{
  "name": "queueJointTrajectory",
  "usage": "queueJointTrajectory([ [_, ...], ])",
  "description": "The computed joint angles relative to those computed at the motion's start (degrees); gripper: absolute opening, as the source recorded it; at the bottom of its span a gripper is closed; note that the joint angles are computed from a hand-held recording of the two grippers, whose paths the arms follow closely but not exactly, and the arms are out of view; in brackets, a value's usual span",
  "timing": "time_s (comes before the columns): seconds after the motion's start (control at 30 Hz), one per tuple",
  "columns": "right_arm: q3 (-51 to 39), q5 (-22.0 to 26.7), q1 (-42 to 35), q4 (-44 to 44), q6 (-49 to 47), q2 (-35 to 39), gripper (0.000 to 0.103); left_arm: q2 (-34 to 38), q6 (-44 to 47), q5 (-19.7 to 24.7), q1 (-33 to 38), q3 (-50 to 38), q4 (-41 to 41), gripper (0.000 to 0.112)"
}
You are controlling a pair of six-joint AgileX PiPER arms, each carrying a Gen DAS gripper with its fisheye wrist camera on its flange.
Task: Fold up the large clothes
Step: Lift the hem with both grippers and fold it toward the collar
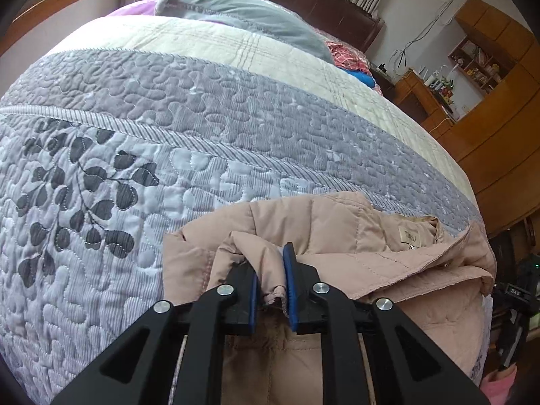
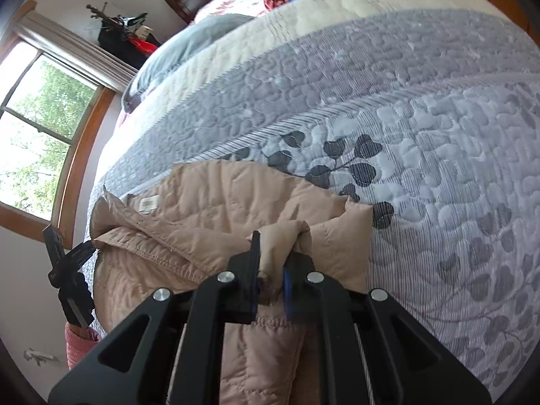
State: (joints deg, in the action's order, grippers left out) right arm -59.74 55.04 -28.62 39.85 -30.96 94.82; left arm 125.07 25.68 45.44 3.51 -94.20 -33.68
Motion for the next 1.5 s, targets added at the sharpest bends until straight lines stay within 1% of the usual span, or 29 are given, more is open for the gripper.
queueJointTrajectory([
  [0.07,-0.08,0.66,-0.97,1.26,-0.57,0.84,0.015,1.03,-1.05,2.46,0.54,-2.13,-0.37,0.016],
  [0.13,0.44,2.41,-3.0,3.58,-2.48,0.38,0.022,1.95,-0.9,6.45,1.8,-4.59,-2.08,0.018],
  [0.17,0.66,3.89,-4.38,4.92,-3.82,0.01,0.027,2.2,-0.34,8.18,2.57,-5.34,-3.36,0.023],
  [0.2,1.06,5.61,-6.15,6.55,-5.38,-0.33,0.03,2.49,0.79,11.45,4.18,-6.4,-6.08,0.029],
  [0.23,1.52,7.42,-8.08,8.04,-6.7,-0.66,0.043,2.75,1.57,14.19,5.63,-7.15,-8.47,0.032],
  [0.27,1.77,7.88,-9.05,8.26,-6.88,-1.27,0.068,2.8,2.55,17.35,7.67,-7.37,-11.65,0.038],
  [0.3,2.79,6.63,-9.79,7.7,-6.91,-3.22,0.071,2.34,3.14,18.47,8.78,-6.87,-13.13,0.041],
  [0.33,3.92,5.19,-10.35,7.11,-7.66,-5.42,0.066,1.07,4.03,18.52,9.91,-5.38,-14.06,0.042],
  [0.37,5.07,5.34,-10.85,6.36,-9.17,-7.53,0.054,-0.61,5.53,18.22,10.94,-3.38,-14.58,0.044],
  [0.43,6.58,8.15,-12.22,6.18,-11.71,-8.92,0.048,-5.01,9.84,15.95,12.69,2.57,-15.23,0.046],
  [0.5,9.91,8.98,-12.37,4.93,-14.25,-11.75,0.048,-8.73,13.32,13.52,13.15,8.32,-14.45,0.047],
  [0.6,14.26,8.24,-11.08,4.21,-16.16,-14.57,0.049,-13.26,18.87,10.52,12.31,17.07,-12.92,0.047],
  [0.67,16.14,6.67,-9.19,3.87,-15.88,-15.1,0.05,-15.96,21.8,7.31,10.96,22.45,-12.38,0.049],
  [0.7,16.69,4.78,-7.58,2.88,-14.55,-15.16,0.05,-18.03,22.46,3.27,9.35,25.95,-11.22,0.05],
  [0.73,17.37,2.54,-5.6,1.65,-12.76,-15.05,0.044,-19.62,22.56,0.1,8.16,28.43,-10.22,0.049],
  [0.77,17.82,1.33,-4.16,1.49,-11.67,-15.11,0.032,-20.83,22.65,-2.92,6.92,30.66,-9.88,0.047],
  [0.8,17.95,0.64,-3.49,1.57,-11.49,-14.85,0.026,-21.92,22.3,-5.59,5.83,32.42,-9.61,0.037],
  [0.83,18.27,0.03,-2.96,2.16,-11.65,-15.08,0.017,-22.83,21.63,-7.83,4.77,33.64,-9.17,0.032],
  [0.87,18.33,-0.02,-2.79,2.6,-11.75,-15.44,0.01,-23.51,21.77,-9.09,4.61,34.49,-9.08,0.02],
  [0.9,18.24,-0.01,-2.49,3.1,-11.75,-16.46,0.009,-24.48,21.55,-10.18,4.2,35.1,-9.28,0.012],
  [1.0,16.96,-0.32,-2.04,3.78,-10.84,-19.26,0.008,-27.72,24.88,-11.48,4.39,36.31,-15.07,0.008],
  [1.07,15.97,-0.51,-2.16,4.6,-10.58,-19.43,0.008,-28.8,25.51,-13.88,3.26,36.14,-16.64,0.008],
  [1.17,14.89,-2.83,-1.29,2.78,-8.37,-16.41,0.008,-25.93,19.74,-17.69,0.3,34.07,-10.1,0.009],
  [1.23,14.9,-4.91,-0.14,2.03,-7.33,-13.16,0.008,-21.75,14.91,-16.59,-0.07,31.67,-5.37,0.009],
  [1.27,15.33,-5.43,-0.43,2.57,-8.12,-11.31,0.009,-19.14,14.76,-16.58,0.15,30.86,-5.11,0.01],
  [1.33,16.7,-7.09,-0.32,5.11,-10.63,-8.65,0.01,-17.51,19.83,-17.44,0.75,31.97,-9.13,0.011],
  [1.4,17.25,-7.52,-0.87,6.62,-12.57,-7.37,0.01,-17.63,21.63,-20.2,-0.09,33.34,-9.82,0.013],
  [1.47,17.52,-7.72,-0.78,6.63,-12.32,-7.43,0.012,-18.39,17.41,-22.06,-1.61,33.85,-5.33,0.014],
  [1.5,17.47,-8.09,-0.29,5.65,-11.3,-7.96,0.013,-18.83,13.13,-22.02,-2.48,33.58,-1.41,0.014],
])
